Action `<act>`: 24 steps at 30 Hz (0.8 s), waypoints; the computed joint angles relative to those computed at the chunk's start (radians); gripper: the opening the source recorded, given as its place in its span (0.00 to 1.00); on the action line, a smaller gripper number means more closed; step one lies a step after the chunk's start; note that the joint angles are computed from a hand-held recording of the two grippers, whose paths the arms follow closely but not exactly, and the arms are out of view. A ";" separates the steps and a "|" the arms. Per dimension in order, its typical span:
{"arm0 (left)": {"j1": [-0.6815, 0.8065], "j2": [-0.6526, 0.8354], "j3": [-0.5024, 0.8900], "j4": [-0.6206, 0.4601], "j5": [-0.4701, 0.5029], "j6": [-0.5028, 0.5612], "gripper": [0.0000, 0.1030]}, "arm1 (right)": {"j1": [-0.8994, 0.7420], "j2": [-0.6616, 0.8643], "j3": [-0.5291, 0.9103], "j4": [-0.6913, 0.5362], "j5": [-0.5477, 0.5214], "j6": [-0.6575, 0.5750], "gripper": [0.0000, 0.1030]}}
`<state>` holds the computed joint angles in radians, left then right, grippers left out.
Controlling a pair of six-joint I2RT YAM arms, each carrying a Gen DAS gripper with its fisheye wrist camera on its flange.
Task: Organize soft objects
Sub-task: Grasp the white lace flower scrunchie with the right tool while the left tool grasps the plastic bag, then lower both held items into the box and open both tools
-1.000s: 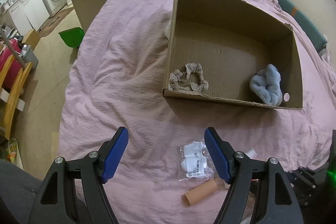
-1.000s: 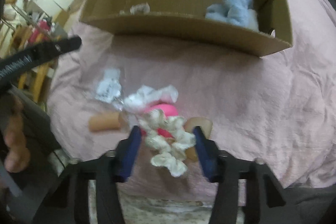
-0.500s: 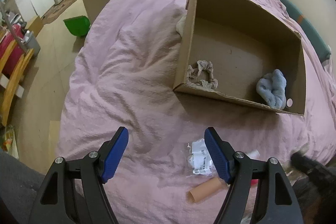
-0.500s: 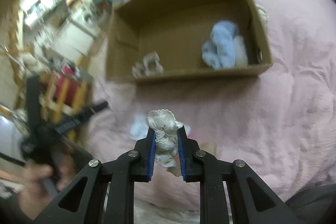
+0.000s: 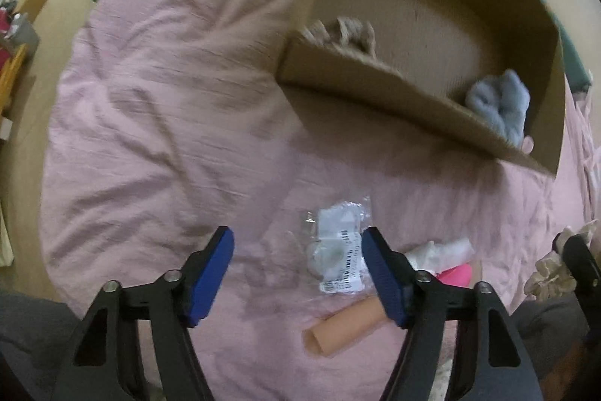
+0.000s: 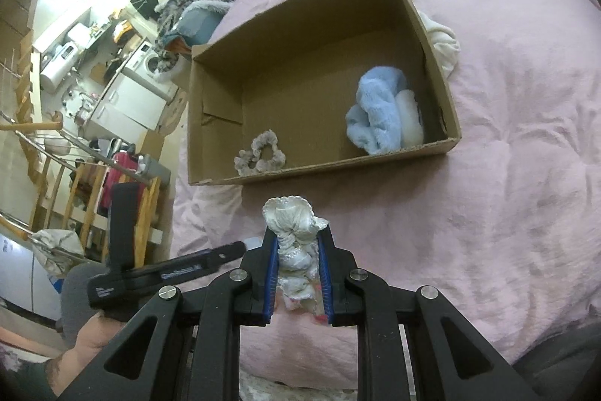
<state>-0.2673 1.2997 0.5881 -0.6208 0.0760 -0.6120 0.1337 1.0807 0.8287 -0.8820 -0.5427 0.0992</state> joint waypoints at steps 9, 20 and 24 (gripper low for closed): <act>-0.134 0.101 0.034 0.015 -0.048 0.020 0.52 | 0.031 0.028 -0.006 0.022 0.030 0.021 0.20; -0.129 -0.048 0.004 -0.059 -0.103 0.025 0.23 | 0.071 0.030 -0.014 0.045 0.074 0.027 0.20; -0.115 -0.151 -0.004 -0.120 -0.117 0.015 0.23 | 0.077 0.029 -0.017 0.045 0.084 0.025 0.20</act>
